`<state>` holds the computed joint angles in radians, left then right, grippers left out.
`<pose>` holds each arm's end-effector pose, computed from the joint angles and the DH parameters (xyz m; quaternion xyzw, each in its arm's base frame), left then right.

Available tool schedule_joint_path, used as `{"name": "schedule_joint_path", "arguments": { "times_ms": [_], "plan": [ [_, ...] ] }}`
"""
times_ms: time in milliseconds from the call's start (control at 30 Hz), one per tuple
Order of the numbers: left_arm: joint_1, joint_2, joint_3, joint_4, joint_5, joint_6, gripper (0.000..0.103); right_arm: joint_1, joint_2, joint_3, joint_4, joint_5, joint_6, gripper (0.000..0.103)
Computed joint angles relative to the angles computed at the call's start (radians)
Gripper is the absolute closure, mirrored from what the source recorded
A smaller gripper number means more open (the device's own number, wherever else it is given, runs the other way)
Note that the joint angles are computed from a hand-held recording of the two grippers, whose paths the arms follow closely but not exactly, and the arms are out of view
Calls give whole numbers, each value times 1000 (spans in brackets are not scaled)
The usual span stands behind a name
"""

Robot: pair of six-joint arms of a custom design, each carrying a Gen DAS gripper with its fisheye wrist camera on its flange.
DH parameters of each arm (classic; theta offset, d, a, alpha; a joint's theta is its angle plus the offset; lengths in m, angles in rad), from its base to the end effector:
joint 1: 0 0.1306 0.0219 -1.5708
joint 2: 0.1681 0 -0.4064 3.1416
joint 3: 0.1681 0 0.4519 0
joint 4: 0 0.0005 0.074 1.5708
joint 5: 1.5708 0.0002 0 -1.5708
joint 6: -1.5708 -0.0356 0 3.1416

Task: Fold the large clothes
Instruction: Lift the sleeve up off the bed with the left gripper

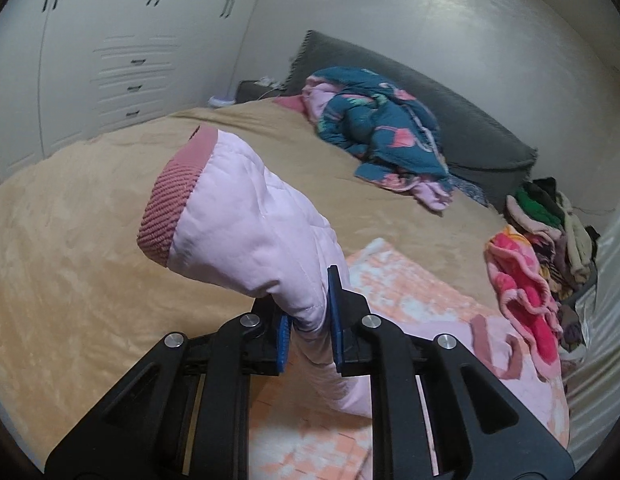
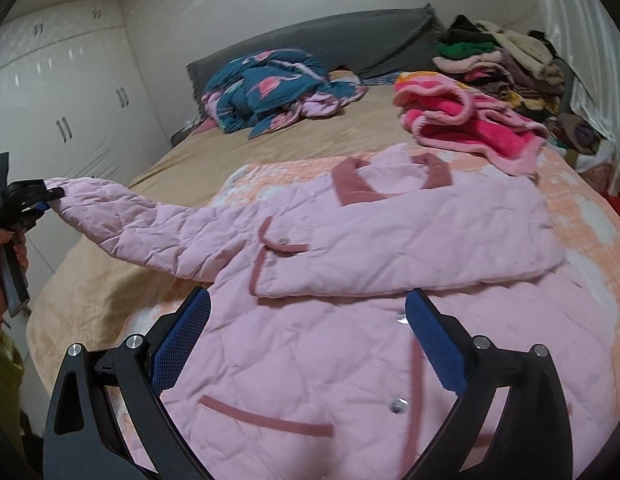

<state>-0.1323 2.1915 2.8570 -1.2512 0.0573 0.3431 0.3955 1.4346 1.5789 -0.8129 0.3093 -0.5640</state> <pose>0.7499 -0.1024 0.6353 -0.0792 0.8773 -0.1358 0.4534 0.5272 0.2078 0.5347 0.1418 0.8804 0.0758 0.4461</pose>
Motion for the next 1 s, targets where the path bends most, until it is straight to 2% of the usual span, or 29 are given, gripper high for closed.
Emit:
{"name": "schedule_joint_path", "arguments": {
  "times_ms": [67,167,200,533,1000],
  "plan": [
    [-14,5,24,-10,-9,-11,95,-9,-34,-29,7,-1,-19,6],
    [-34,-29,-13,6,-12,-23,95,-19,-82,-67,21,8,-32,6],
    [-41,-11,25,-11,-15,-27,95,-20,-95,-75,24,13,-32,6],
    [-102,-116,-129,64,-28,-85,95,-23,-151,-93,37,14,-23,6],
    [-185,-165,-205,98,-35,-125,95,-37,-244,-163,41,73,-55,6]
  ]
}}
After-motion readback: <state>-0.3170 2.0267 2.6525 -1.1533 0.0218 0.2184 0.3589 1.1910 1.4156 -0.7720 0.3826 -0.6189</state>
